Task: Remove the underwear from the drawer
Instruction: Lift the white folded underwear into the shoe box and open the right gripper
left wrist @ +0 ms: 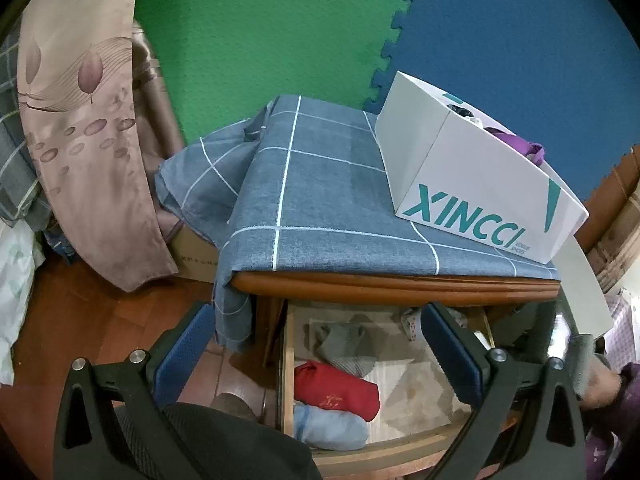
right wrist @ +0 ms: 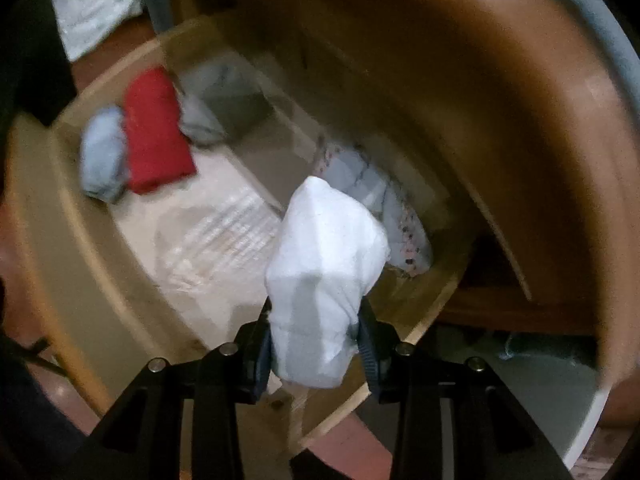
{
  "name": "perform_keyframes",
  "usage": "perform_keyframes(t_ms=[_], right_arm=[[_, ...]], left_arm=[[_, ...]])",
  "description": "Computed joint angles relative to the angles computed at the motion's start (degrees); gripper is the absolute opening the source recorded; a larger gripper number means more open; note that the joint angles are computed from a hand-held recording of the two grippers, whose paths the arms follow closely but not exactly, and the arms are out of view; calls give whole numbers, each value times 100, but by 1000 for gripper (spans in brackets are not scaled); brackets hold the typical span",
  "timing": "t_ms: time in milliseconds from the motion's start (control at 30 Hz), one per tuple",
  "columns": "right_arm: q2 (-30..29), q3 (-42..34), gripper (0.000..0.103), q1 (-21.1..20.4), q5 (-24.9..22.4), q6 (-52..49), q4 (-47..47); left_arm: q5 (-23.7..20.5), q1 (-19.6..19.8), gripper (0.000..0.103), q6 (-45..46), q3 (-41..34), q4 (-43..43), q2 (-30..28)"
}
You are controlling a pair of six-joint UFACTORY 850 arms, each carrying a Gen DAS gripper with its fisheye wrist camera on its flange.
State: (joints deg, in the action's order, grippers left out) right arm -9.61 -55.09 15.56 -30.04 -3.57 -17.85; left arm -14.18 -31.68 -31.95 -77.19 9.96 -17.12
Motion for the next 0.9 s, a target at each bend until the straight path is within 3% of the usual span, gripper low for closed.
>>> perform_keyframes(t_ms=[233, 367, 733, 900], right_arm=[[929, 359, 37, -170, 231, -810, 1110], [1437, 302, 37, -173, 82, -918, 1340], [2005, -241, 37, -287, 63, -1123, 1782], [1980, -758, 37, -717, 78, -1758, 2824]], left_arm=[[18, -7, 102, -111, 8, 120, -4], [31, -5, 102, -121, 15, 135, 0], [112, 53, 102, -83, 107, -1, 77], [214, 67, 102, -90, 182, -52, 131]])
